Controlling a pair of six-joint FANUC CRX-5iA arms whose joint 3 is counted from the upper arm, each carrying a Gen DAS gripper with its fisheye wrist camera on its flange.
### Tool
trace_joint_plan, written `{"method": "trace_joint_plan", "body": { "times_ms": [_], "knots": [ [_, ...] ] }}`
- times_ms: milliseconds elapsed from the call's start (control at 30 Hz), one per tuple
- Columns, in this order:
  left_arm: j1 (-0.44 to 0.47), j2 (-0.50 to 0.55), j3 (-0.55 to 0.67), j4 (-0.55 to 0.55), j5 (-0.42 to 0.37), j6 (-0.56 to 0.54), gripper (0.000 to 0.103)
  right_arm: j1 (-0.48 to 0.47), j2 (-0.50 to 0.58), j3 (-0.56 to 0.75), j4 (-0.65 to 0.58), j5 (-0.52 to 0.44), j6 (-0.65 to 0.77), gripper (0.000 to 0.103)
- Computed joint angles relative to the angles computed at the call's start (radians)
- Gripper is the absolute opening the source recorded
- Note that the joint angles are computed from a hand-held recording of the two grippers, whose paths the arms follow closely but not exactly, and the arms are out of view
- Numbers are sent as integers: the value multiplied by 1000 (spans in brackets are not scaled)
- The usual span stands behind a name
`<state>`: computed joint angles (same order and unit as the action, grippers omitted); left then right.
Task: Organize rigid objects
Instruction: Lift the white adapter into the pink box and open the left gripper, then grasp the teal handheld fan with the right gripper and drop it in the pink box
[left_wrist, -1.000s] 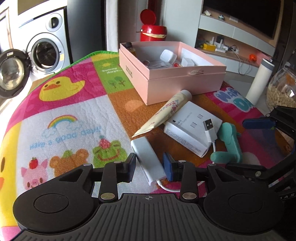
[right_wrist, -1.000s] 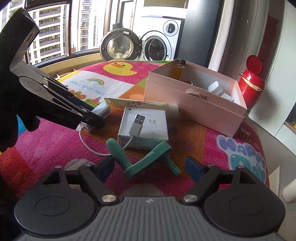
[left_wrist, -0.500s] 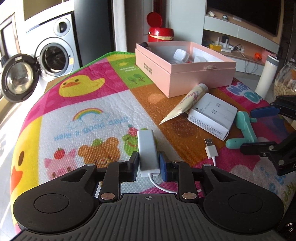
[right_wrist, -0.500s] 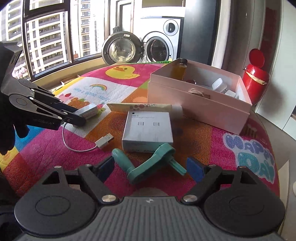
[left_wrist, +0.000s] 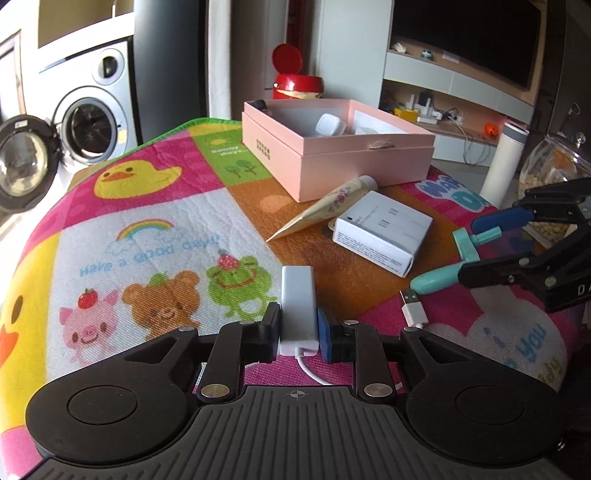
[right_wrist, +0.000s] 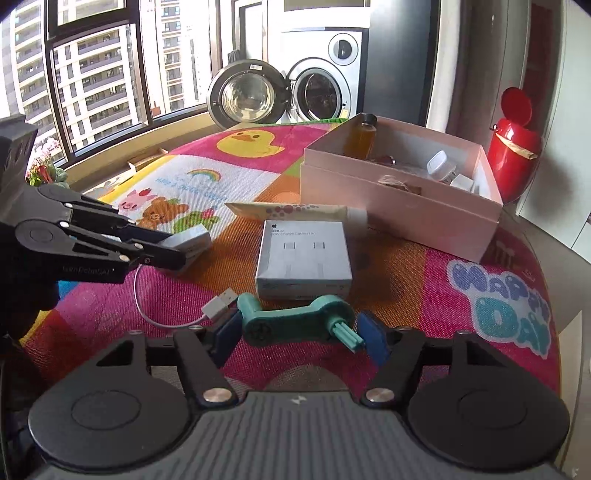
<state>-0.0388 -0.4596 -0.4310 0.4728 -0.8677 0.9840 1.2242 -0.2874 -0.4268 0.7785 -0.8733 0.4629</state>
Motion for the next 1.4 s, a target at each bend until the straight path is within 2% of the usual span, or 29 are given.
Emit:
{"method": "trace_joint_plan", "body": {
  "times_ms": [100,200,433,467,500,700,733,767,800,833,867,900,1000,1100,1167,1267,1333,1400],
  "knots": [
    [3,-17,-13,84,-2,-82,24,21,-42,-9,63,-25,-55,68],
    [3,-30,-5,184,24,-160,24,46,-74,-23,181,-69,-118,68],
    [-77,45,135,334,203,-310,24,48,-104,-46,331,-106,-201,67],
    [-95,66,164,335,238,-318,24,43,-107,-50,337,-103,-211,57],
    [-109,85,190,328,267,-315,24,39,-105,-43,323,-105,-208,41],
    [-213,273,405,269,422,-256,25,22,-121,-65,289,-88,-224,40],
    [-220,307,434,268,423,-239,25,24,-127,-76,278,-83,-219,40],
    [-216,346,487,224,384,-171,26,22,-129,-80,265,-80,-210,40],
    [-202,404,574,147,294,-50,27,25,-131,-85,248,-83,-198,42],
    [-192,447,632,108,223,36,27,29,-128,-87,231,-93,-189,45],
    [-184,478,656,103,184,85,27,30,-124,-87,221,-102,-183,56],
    [-178,492,653,102,171,121,27,34,-121,-94,220,-116,-185,66],
    [-160,485,600,72,166,195,26,47,-115,-125,240,-164,-203,71],
    [-130,445,501,98,145,183,26,47,-119,-145,233,-191,-239,73],
    [-101,400,399,170,136,99,26,20,-125,-158,229,-170,-282,73],
    [-74,363,311,220,94,27,26,-65,-122,-175,222,-63,-343,80],
    [-60,334,275,187,67,54,27,-121,-83,-135,137,-11,-282,80],
    [-45,292,224,180,73,68,27,-150,-36,-90,74,-10,-216,80]
  ]
}}
